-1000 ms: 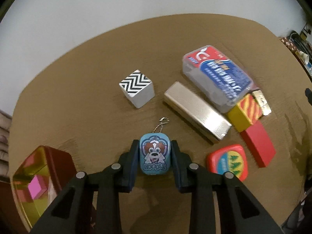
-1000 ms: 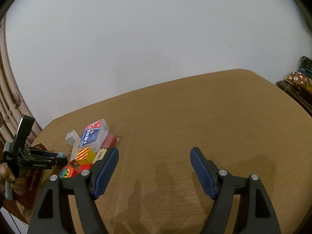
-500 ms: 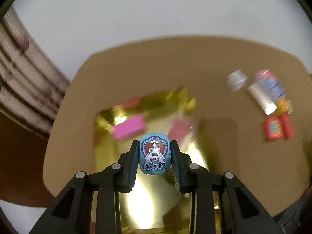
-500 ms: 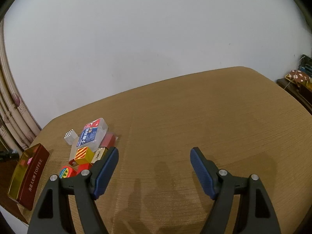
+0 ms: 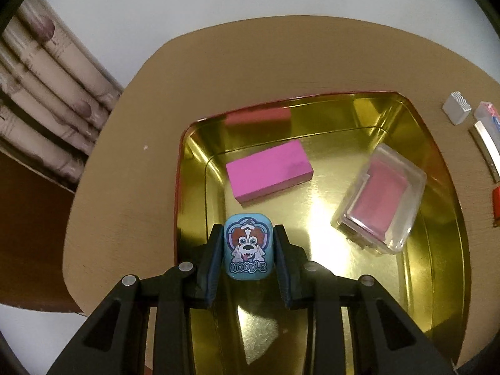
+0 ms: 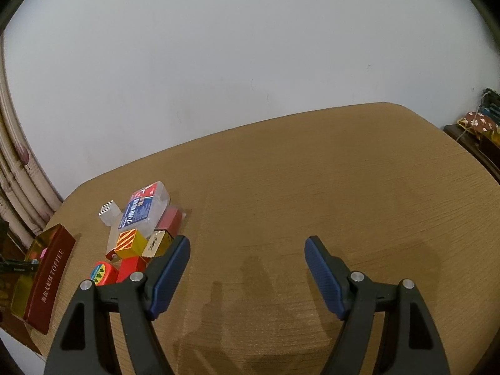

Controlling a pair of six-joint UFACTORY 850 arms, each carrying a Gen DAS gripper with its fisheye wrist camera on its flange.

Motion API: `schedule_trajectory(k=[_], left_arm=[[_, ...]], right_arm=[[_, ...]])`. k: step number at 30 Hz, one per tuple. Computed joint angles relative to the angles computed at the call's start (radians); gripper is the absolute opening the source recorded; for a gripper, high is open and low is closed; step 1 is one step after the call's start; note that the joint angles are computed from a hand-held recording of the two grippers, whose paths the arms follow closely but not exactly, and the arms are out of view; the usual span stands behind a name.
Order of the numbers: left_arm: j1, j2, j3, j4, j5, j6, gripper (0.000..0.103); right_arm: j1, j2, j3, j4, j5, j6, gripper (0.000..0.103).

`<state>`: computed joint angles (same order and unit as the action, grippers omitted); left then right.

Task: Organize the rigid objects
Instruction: 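Place the blue dog tin in the gold tray and release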

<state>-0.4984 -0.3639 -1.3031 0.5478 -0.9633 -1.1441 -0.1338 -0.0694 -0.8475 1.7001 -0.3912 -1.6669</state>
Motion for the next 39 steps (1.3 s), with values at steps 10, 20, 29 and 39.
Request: schedule_trajectory(k=[10,20,29,39], left_arm=[[-0.094,0.074,0.005,0.132,-0.028,-0.174,0.048],[-0.41,0.2,0.085,0.366,-0.124,-0.626,0.083],[-0.554,0.268,0.219,0.299,-0.149,-0.841,0.087],[-0.545,0.294,0.28,0.27,-0.071,-0.886,0.087]], right_arm=[[0.0,-0.001,-0.002,-0.018,-0.001,0.01,0.078],[0.018,0.037,0.012,-0.113,-0.12,-0.043,0.078],[0.222,0.006,-0.153,-0.669,-0.369,0.073,0.078],[0.312,-0.183,-0.341,-1.009,-0.398,0.288,0.078]])
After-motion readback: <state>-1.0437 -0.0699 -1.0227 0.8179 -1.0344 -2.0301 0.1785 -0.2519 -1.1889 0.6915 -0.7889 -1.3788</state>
